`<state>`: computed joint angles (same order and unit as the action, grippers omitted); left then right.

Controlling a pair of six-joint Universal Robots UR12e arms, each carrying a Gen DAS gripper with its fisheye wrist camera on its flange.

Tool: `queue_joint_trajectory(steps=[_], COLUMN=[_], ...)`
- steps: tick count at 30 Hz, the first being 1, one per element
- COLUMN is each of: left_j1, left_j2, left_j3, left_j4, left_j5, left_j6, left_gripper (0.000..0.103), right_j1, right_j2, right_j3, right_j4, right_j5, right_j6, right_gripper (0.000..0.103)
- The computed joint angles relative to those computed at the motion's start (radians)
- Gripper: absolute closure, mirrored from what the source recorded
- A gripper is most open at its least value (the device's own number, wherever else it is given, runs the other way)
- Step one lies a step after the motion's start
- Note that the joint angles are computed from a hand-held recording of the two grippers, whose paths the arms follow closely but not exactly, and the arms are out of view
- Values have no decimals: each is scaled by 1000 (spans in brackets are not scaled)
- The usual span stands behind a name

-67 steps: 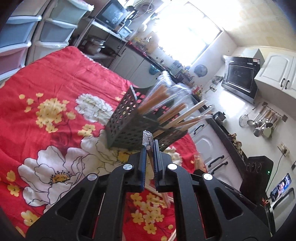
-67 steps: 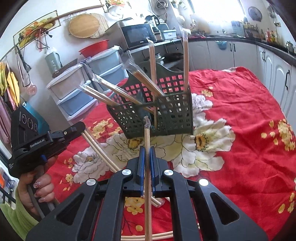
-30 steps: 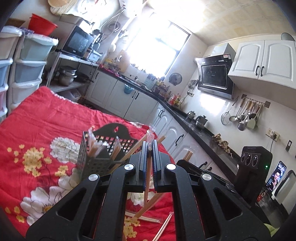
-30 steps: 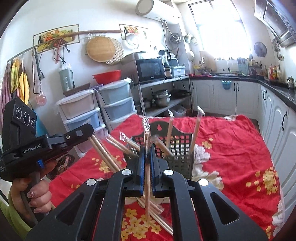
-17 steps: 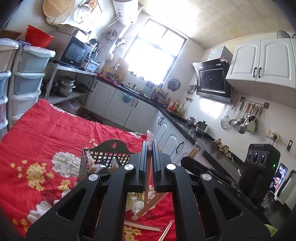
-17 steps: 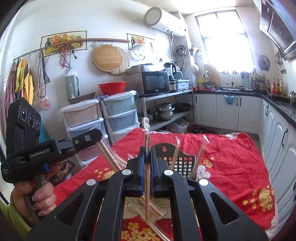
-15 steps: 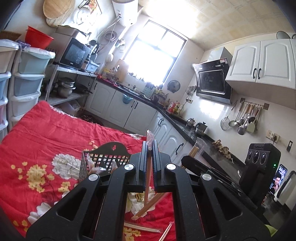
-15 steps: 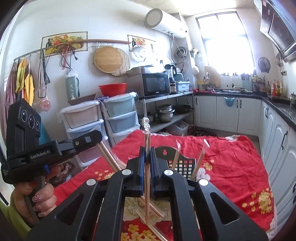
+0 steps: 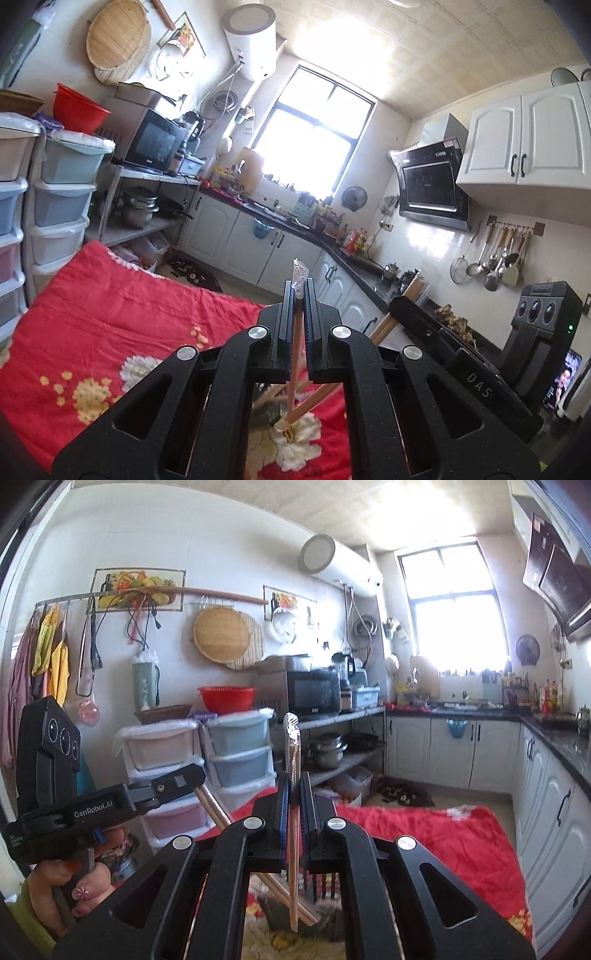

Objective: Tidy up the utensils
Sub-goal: 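Lower both chopsticks into the caddy slots and open both tools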

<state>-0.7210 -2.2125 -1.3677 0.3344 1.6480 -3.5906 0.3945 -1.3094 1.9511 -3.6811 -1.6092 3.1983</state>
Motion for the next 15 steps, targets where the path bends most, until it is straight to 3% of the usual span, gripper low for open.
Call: queue_joint_trajectory(steps=[6,15], left_j1=[0,-2], left_j2=[-12,-30], left_j3=[29,54], left_j4=[7,13], left_j5=[70,190], left_j6=[10,45], left_gripper=[101,101], right_j1=[3,-17], right_j2=[26,58], right_j3=[-45,-80], right_j4=[-23,-31], right_j5=[-44,-31], right_j6=[-18,23], right_gripper=[97,97])
